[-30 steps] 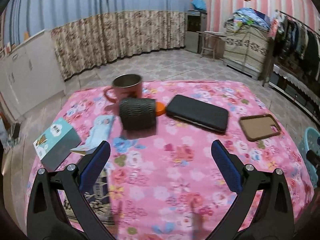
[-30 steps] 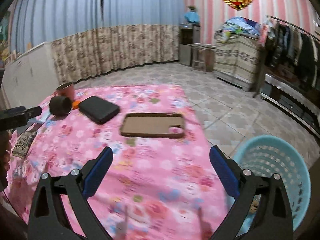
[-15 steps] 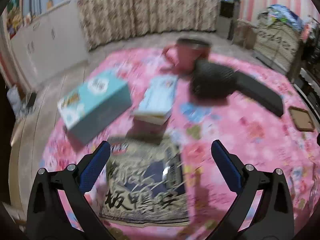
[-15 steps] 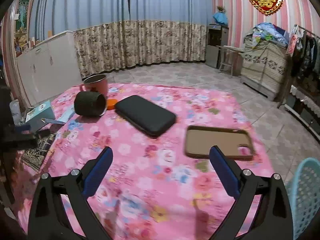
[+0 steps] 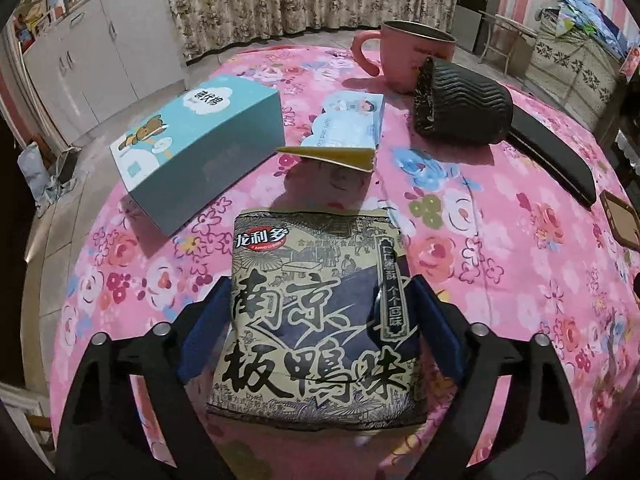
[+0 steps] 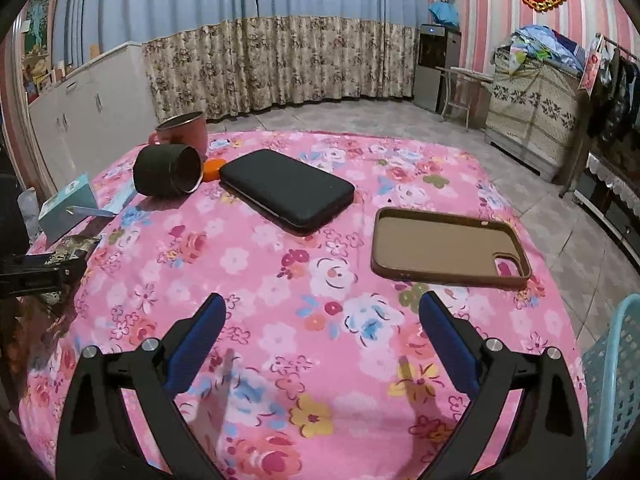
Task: Collect trash
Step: 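Return to the bed and grasp the printed snack bag with the left tool, then grasp the black ribbed cylinder with the right tool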
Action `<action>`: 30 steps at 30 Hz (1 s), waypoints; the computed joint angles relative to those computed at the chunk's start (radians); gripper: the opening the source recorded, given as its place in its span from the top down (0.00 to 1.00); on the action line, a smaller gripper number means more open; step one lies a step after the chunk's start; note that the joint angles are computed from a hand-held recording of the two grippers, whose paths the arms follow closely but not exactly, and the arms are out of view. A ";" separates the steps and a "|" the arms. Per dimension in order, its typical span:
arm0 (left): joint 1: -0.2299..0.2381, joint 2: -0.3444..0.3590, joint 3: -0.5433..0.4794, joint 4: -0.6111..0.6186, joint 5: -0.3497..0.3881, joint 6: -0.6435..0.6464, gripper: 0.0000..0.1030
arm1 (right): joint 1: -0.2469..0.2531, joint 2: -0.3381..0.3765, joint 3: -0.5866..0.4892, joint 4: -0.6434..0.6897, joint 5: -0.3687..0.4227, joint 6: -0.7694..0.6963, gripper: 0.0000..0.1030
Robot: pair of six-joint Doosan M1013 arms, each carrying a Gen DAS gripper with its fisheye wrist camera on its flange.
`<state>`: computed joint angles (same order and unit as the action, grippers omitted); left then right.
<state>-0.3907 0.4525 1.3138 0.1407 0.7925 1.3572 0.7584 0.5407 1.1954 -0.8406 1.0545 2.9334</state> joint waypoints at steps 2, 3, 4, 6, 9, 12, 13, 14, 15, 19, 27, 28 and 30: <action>0.000 0.000 -0.004 -0.017 0.000 0.032 0.34 | 0.000 0.001 -0.002 0.001 0.003 -0.005 0.08; 0.000 0.000 -0.007 -0.031 0.005 0.055 0.42 | 0.000 0.003 -0.005 0.003 0.006 -0.011 0.08; 0.000 0.000 -0.009 -0.041 0.008 0.069 0.46 | -0.001 0.004 -0.007 0.005 0.008 -0.016 0.08; -0.003 0.002 -0.013 -0.045 0.013 0.091 0.52 | -0.001 0.009 -0.013 0.010 0.015 -0.025 0.08; 0.001 0.007 -0.027 -0.089 0.033 0.142 0.63 | 0.000 0.014 -0.023 0.008 0.027 -0.033 0.08; -0.001 0.009 -0.035 -0.108 0.051 0.169 0.72 | 0.004 0.019 -0.029 -0.001 0.039 -0.041 0.08; -0.003 0.007 -0.037 -0.107 0.058 0.178 0.77 | 0.005 0.020 -0.032 -0.002 0.037 -0.042 0.08; -0.004 0.001 -0.035 -0.121 0.055 0.200 0.79 | 0.005 0.021 -0.033 0.001 0.035 -0.044 0.08; -0.006 -0.005 -0.032 -0.128 0.050 0.210 0.80 | 0.006 0.023 -0.037 0.004 0.035 -0.049 0.08; -0.008 -0.047 -0.007 -0.159 -0.017 0.263 0.82 | 0.011 0.042 -0.071 0.008 0.053 -0.083 0.08; 0.019 -0.077 0.004 -0.084 -0.077 0.195 0.82 | 0.022 0.111 -0.204 0.047 0.041 -0.210 0.08; 0.030 -0.073 0.001 -0.095 -0.074 0.190 0.82 | 0.020 0.119 -0.219 0.060 0.032 -0.224 0.08; 0.051 -0.072 0.001 -0.136 -0.080 0.198 0.82 | 0.018 0.143 -0.264 0.091 0.017 -0.259 0.08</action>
